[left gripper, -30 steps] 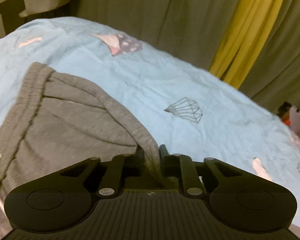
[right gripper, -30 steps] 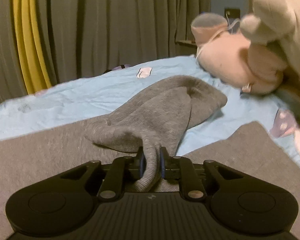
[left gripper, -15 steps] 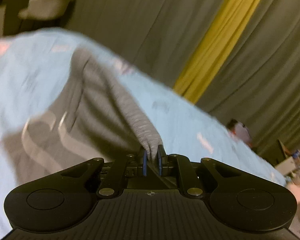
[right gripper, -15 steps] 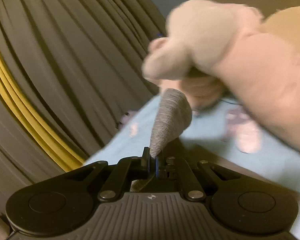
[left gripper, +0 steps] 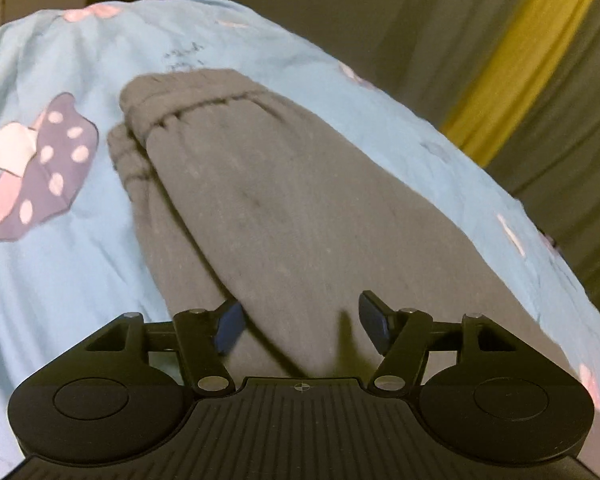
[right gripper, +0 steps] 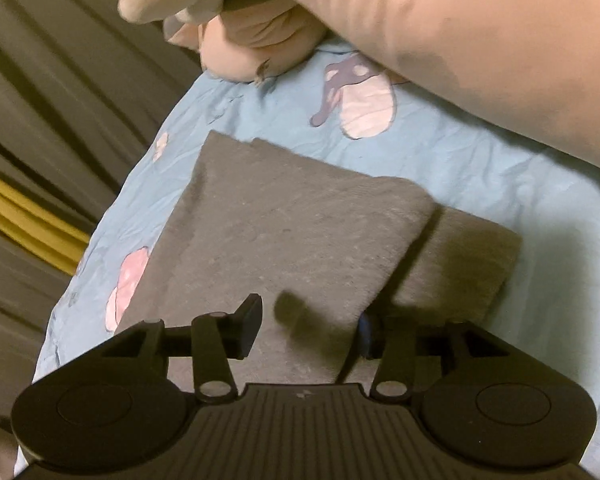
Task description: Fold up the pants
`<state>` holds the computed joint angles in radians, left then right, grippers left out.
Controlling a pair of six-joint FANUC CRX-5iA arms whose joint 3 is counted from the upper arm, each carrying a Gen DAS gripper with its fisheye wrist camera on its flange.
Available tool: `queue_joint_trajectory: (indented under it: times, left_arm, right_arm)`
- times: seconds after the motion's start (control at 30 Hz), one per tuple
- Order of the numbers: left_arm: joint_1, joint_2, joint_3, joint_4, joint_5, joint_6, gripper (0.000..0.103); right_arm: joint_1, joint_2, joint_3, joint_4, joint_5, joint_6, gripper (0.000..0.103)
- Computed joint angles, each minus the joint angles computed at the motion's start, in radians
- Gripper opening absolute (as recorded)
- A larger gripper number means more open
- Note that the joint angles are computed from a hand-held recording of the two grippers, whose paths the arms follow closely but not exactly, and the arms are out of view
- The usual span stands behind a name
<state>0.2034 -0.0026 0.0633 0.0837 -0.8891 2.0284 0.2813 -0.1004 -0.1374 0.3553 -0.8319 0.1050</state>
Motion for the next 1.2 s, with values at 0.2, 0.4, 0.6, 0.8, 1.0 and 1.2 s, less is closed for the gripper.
queue_joint_trajectory:
  times: [0.2,0.4,0.6,0.8,1.0,1.2]
  left_arm:
    - [0.035,0.006,-0.026,0.049,0.025,0.011,0.033]
    - [0.027,0.057,0.035,0.007,-0.031,-0.003,0.019]
    - [0.044,-0.034,-0.008,0.045,0.048,-0.087,0.012]
    - [0.077,-0.066,-0.057,0.077,-0.004,-0.114,0.012]
    - [0.055,-0.043,-0.066,0.0,-0.046,-0.067,0.018]
    - [0.056,-0.058,-0.019,-0.061,-0.121,0.06,0.059]
  right_arm:
    - [0.003,0.014,0.001,0.014,0.023,0.014,0.007]
    - [-0.008,0.043,0.04,-0.023,-0.011,0.032,0.011]
    - [0.015,-0.008,0.008,0.098,0.003,-0.016,0.004]
    - [0.051,-0.07,-0.039,0.206,-0.058,-0.052,0.005]
    - [-0.021,0.007,0.097,-0.085,-0.224,0.083,0.005]
    - [0.008,0.048,0.157,-0.015,-0.352,0.121,0.033]
